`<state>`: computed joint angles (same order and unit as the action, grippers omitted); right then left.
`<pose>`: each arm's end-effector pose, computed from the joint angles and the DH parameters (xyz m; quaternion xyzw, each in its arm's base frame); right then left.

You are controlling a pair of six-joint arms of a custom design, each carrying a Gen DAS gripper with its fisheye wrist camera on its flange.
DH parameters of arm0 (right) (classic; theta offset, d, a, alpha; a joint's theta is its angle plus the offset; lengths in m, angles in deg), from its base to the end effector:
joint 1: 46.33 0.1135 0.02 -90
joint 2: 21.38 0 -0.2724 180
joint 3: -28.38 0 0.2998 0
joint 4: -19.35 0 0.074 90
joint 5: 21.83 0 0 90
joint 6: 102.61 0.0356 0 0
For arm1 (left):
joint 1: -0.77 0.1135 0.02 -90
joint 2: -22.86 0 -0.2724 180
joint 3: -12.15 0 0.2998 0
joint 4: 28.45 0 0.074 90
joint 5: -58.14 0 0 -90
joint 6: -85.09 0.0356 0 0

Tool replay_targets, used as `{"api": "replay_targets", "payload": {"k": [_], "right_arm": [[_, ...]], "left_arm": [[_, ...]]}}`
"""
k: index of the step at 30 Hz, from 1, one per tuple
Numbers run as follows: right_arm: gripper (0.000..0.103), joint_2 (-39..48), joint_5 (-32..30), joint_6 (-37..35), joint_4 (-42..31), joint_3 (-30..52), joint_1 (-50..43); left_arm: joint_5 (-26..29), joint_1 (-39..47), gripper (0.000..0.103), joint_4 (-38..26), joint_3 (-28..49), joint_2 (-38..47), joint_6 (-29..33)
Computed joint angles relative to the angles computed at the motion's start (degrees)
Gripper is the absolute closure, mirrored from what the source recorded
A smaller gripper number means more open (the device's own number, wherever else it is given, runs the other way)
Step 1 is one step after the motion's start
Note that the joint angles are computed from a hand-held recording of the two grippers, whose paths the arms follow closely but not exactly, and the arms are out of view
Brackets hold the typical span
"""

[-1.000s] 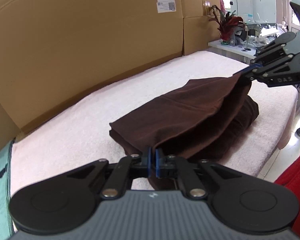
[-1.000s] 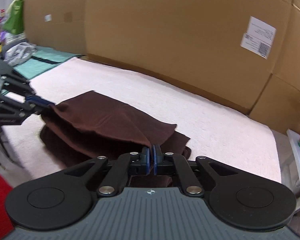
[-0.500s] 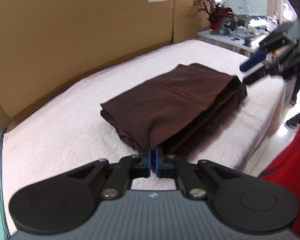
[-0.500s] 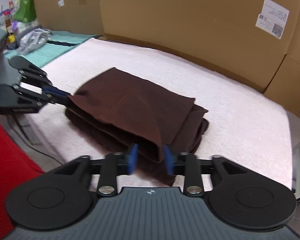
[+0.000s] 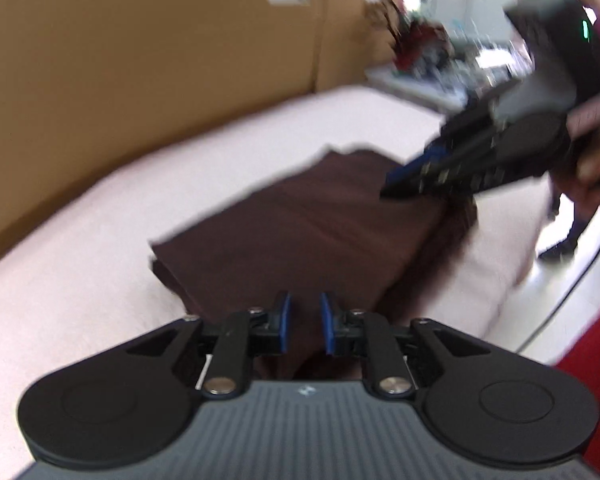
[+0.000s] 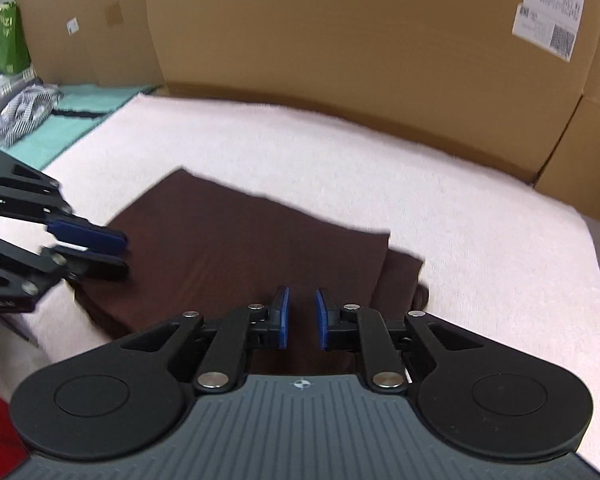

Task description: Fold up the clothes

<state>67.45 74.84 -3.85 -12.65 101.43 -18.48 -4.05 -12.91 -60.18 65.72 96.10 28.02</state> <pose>0.3348 0.1722 0.2233 -0.1338 0.9219 0.0614 0.3584 0.2774 -0.0846 0.1910 0.4354 0.8100 -0.1700 0.3542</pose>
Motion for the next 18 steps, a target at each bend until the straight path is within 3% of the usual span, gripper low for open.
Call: {"api": "replay_targets", "payload": {"k": [4, 6, 8, 10, 13, 15, 18], "right_arm": [[0.087, -6.1, -1.6, 0.6, -2.7, -5.5, 0.3], [0.087, -7.4, -1.2, 0.1, -4.0, -5.6, 0.6], [0.087, -7.7, -0.5, -0.1, -4.1, -3.8, 0.4], [0.086, -6.5, -0.9, -0.1, -1.0, -1.9, -0.3], [0.084, 1.4, 0.2, -2.4, 3.0, 4.2, -0.7], [0.074, 7.5, 1.1, -4.4, 5.3, 8.4, -0.9], [0.074, 13.3, 2.5, -6.1, 3.3, 11.7, -2.3]], "left_arm": [[4.4, 4.6, 0.082, -7.8, 0.0, -1.9, 4.3], [6.4, 6.2, 0.082, -8.5, 0.9, -3.1, 4.0], [7.3, 5.8, 0.079, -4.7, 2.6, -2.2, -0.3], [6.0, 3.9, 0.055, 0.7, 4.6, 0.1, -5.5], [0.2, -1.6, 0.054, 6.5, 8.7, 8.6, -6.2], [-3.1, -4.1, 0.055, 7.0, 11.2, 14.1, -3.5], [-3.0, -4.0, 0.055, 9.7, 9.3, 14.9, -1.0]]}}
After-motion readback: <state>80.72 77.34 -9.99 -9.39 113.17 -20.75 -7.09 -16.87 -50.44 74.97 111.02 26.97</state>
